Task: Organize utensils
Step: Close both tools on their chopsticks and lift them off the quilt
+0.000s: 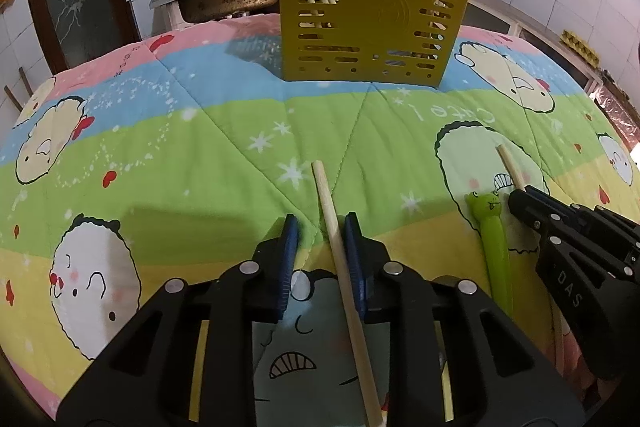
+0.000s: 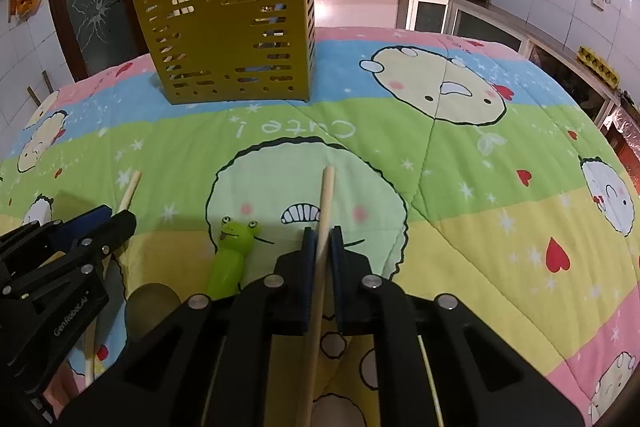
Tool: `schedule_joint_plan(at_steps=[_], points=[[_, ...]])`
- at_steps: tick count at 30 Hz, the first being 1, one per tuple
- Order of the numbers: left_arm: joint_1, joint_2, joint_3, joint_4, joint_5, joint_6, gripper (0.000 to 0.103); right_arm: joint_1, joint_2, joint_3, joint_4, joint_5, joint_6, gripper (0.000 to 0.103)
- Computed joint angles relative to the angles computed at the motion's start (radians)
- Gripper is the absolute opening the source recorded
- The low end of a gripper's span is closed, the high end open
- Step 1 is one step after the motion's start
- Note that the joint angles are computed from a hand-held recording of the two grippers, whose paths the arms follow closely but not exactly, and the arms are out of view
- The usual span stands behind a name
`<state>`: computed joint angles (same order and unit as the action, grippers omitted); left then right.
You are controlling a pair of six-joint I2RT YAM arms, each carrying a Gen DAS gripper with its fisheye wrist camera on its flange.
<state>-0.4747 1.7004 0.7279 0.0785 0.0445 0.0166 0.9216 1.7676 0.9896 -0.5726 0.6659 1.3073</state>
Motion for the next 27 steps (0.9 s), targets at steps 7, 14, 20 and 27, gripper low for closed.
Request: schedule_joint_plan(at_steps=[7,14,20,27], points=[[-0.009,-0.011,-0.012,0.008,-0.016,0.001,0.017,0.003,0.003,0.005,-0.006,0.004,0.005,0.008],[0.001,-0.018,-0.019,0.012,-0.007,0.012,0.012,0.017,-0.014,-0.009,-0.011,0.011,0.031,0.007],[0.003,-0.028,-0.025,0.012,-0.006,0.020,0.006,0.030,-0.033,-0.025,-0.013,0.016,0.049,0.007],[-0.002,-0.035,-0.033,0.021,-0.011,0.016,0.005,0.049,-0.061,-0.043,-0.010,0.030,0.064,0.007]])
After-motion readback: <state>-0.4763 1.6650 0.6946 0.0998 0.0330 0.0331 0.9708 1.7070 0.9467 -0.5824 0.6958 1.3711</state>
